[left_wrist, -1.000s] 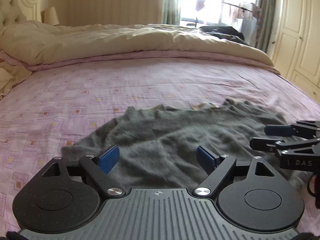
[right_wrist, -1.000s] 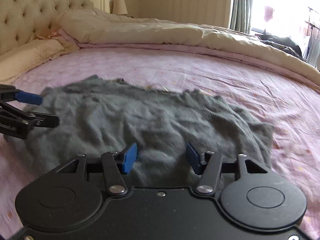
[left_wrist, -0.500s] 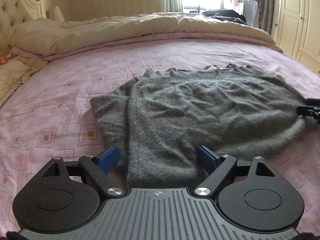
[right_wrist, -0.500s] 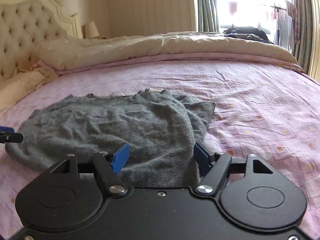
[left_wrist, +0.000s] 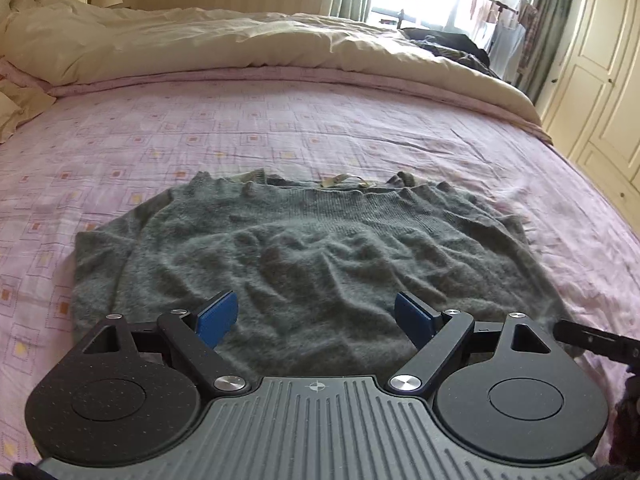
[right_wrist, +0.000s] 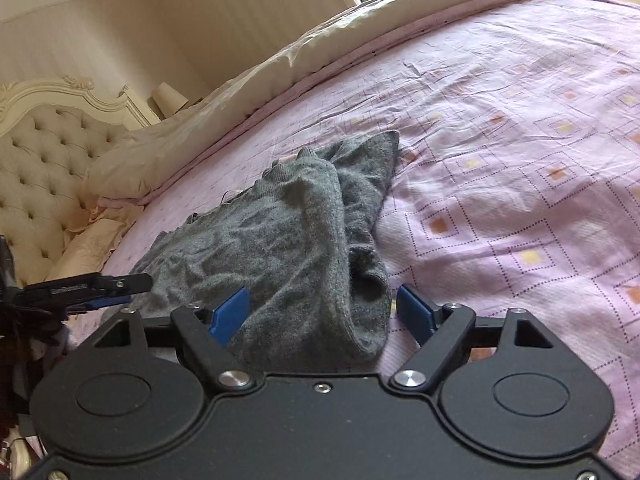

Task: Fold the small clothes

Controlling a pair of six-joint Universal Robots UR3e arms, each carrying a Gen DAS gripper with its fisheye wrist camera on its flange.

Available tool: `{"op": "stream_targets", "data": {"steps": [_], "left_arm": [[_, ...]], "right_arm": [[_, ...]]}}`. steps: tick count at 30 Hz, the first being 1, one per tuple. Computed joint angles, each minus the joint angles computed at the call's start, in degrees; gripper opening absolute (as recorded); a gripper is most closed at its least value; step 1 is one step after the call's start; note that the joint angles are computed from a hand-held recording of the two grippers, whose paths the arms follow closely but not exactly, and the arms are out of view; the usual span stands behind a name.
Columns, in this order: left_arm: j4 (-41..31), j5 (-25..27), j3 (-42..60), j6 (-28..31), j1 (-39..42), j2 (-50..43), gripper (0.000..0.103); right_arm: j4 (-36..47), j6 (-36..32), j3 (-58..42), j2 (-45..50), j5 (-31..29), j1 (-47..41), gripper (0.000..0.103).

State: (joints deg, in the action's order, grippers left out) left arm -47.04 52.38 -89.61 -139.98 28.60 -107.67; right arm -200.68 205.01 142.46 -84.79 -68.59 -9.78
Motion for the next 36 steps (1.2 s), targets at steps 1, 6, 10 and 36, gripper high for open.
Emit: {"op": "stream_targets", "data": {"steps": [1, 6, 10, 36], "left_arm": [[1.62, 1.62, 0.81, -1.74, -1.56, -1.46, 0.085], [5.85, 11.26, 6.63, -6.91, -7.93, -9.28, 0.086], [10.46, 12.16, 4.76, -5.54, -8.86, -10.52, 0.095], [-5.40, 12.27, 31.24, -15.86, -11.97, -23.30, 0.092]], "right_arm": [[-0.69, 0.10, 0.51, 0.28, 2.29, -1.59, 0.087], [-4.04, 1.38, 0.03, 4.51, 10.80, -6.74, 0.090], [-5.01, 0.67, -4.34, 9.45, 14.46, -7.76, 0.093], [6.54, -1.79, -21.65, 18.40, 19.20, -6.72, 0.077]]}}
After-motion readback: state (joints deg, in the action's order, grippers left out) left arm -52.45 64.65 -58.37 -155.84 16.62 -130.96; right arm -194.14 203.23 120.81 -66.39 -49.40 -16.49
